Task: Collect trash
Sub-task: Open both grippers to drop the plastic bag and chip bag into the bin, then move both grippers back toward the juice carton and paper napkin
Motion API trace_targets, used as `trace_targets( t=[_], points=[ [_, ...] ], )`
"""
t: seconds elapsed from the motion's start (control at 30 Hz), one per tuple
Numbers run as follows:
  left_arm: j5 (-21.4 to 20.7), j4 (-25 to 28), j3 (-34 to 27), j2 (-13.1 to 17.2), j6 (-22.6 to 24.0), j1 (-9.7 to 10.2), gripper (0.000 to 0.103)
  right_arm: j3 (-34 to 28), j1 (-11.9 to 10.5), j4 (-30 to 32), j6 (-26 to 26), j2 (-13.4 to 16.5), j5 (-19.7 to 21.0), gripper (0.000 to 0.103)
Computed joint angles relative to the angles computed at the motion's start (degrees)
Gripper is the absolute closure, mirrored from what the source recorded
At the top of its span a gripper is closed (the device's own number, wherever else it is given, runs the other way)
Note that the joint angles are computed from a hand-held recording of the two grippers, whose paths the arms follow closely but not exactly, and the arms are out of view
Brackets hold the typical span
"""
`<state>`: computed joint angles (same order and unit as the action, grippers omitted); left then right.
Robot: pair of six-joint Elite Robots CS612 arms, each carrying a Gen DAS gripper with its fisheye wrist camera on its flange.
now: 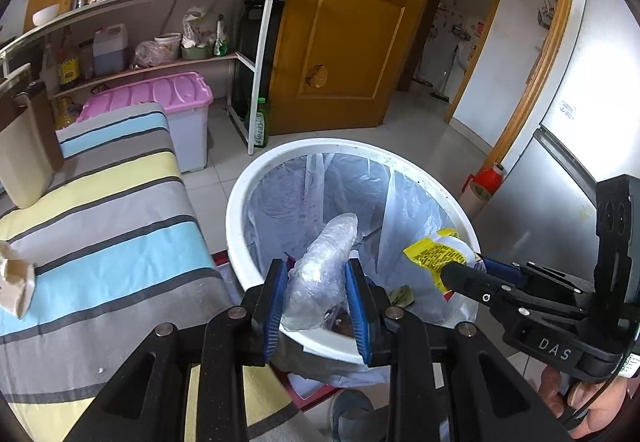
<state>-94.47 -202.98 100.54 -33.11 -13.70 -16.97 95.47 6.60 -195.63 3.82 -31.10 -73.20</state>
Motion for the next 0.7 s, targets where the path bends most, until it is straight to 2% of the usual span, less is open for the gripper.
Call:
trace_targets(
  t=[0.17, 0.3, 0.7],
  points=[
    [-0.95, 1.17, -0.63, 0.26, -0.26, 0.13, 0.072, -0.07, 0.0, 0.75, -0.09, 0.04, -0.33, 0.068],
    [-1.31, 0.73, -0.56, 0.27, -0.49, 0.35, 0.071, 0.25, 0.04, -0.06, 0.0, -0.08, -0.3, 0.062],
    [-0.5, -5.22, 3.31, -1.12, -2.09, 0.71, 0.071, 2.64, 0.6, -4.21, -0.86, -1.51, 0.82, 0.062]
  ],
)
